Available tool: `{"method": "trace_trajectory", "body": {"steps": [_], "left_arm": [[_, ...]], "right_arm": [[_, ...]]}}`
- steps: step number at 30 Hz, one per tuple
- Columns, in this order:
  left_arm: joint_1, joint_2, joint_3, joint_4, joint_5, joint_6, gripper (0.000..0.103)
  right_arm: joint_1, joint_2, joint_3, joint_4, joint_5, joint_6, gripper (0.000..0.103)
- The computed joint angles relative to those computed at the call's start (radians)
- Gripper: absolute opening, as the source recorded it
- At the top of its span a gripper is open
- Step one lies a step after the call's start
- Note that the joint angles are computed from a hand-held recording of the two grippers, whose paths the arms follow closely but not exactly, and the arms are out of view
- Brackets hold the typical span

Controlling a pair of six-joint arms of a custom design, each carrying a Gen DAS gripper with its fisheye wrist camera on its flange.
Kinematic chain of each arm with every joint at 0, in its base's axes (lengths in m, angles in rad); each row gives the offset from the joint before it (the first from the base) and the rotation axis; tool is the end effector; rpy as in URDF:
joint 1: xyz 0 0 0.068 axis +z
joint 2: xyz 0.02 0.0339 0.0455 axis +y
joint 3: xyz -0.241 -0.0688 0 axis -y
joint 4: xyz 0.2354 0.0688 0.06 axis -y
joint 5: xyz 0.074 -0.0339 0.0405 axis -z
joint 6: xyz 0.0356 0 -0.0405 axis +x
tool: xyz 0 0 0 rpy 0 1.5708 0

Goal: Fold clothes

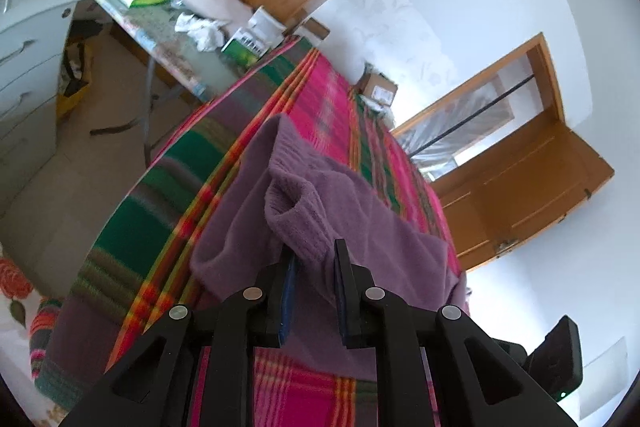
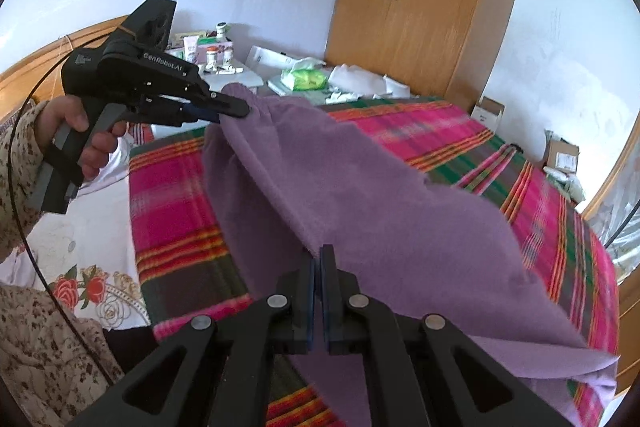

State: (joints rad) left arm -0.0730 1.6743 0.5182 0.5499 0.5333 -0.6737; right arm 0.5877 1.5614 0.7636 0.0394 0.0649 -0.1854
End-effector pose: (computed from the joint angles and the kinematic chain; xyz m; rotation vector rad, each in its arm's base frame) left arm 0.2786 -0.0385 0.1023 -0.3557 2.2282 -0.9946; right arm 0.2547 0.1669 0.1526 -0.8484 2.1707 0.1261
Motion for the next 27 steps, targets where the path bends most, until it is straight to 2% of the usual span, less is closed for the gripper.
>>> {"method": "trace_trajectory", "body": {"steps": [8, 17, 21, 27], "left_arm": [[0.004, 0.044, -0.024, 0.030, -0.004, -0.013, 0.016], [0.014, 0.073, -0.013, 0.008, -0.010, -0.011, 0.019], [0.004, 0.059, -0.011, -0.017, -0.033, -0.004, 0.019], [-0.001, -0.006, -0.029, -0.066, -0.073, 0.009, 0.027]], "right_arm": [[0.002, 0.027, -0.033, 0.024, -0.012, 0.018, 0.003], [0.004, 0.079, -0.011, 0.008, -0.020, 0.044, 0.004], [-0.004, 0.074, -0.007, -0.006, -0.037, 0.059, 0.008], [-0.024, 0.024, -0.040, -0.013, -0.088, 0.089, 0.014]]}}
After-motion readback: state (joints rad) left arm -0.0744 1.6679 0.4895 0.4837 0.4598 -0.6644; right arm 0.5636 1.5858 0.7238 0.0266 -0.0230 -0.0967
